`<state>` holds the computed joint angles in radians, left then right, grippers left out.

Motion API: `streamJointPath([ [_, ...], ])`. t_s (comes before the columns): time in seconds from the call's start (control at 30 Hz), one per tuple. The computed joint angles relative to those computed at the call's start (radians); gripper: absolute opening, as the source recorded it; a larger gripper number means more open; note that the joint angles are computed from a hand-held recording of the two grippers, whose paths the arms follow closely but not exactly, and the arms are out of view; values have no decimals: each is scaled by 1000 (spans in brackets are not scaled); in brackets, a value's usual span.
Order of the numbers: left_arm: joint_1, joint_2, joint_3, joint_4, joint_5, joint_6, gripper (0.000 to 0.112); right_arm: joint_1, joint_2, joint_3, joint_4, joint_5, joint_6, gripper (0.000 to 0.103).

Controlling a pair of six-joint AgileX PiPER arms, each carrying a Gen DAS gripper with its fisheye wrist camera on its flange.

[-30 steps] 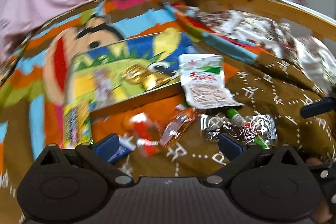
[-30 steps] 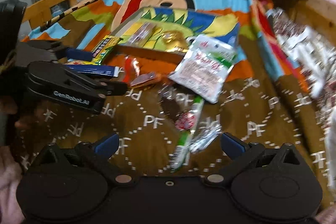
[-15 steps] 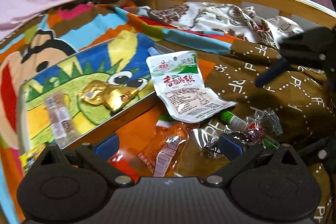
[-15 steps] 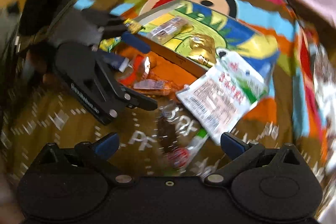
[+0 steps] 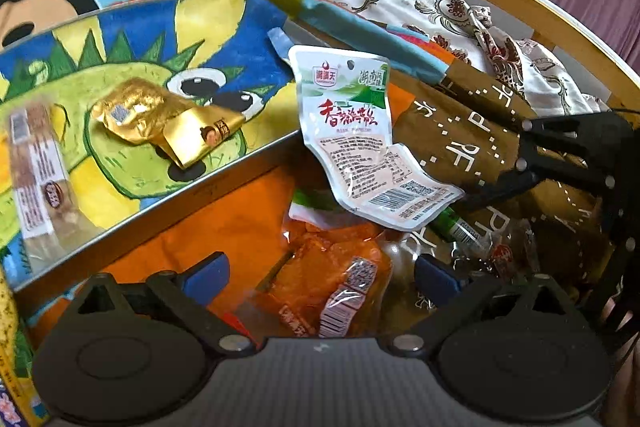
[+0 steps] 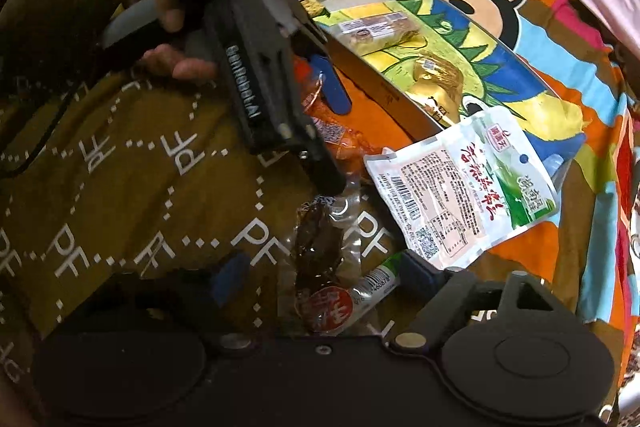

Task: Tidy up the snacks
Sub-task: 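Grasp the orange candy pack with the left tool while the right tool grasps the dried-meat packet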

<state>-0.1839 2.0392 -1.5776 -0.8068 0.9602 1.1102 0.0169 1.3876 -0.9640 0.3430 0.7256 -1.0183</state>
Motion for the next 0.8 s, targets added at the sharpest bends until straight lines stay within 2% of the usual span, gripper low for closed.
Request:
streamJointPath([
  [0.13, -10, 11, -32, 37, 31, -57, 91, 18, 6, 6, -34, -20, 37, 74],
  [0.3, -34, -34, 9, 84, 1, -105, 84, 28, -5, 18, -66, -39, 68, 66],
  [0.37, -45, -61, 37, 104, -26, -139, 79, 29, -11, 21, -61, -36, 60, 59],
  [0.43, -55, -88, 69, 121, -56, -185, 75, 35, -17, 24, -58, -27, 53, 48],
  [0.53, -67, -130, 122, 143, -99, -252, 71, 53, -24, 34, -88, -39, 85, 48],
  [0.6, -79, -163, 163, 172, -127, -300, 66, 46, -15, 16, -80, -16, 100, 48],
  [0.7, -103, -202, 211, 216, -172, -321, 65, 29, -14, 12, -49, -4, 84, 50],
  [0.73, -113, -210, 219, 232, -192, -313, 67, 33, -18, 17, -50, -10, 84, 54],
  [0.8, -127, -213, 225, 247, -220, -301, 78, 38, -22, 29, -53, -32, 75, 58],
])
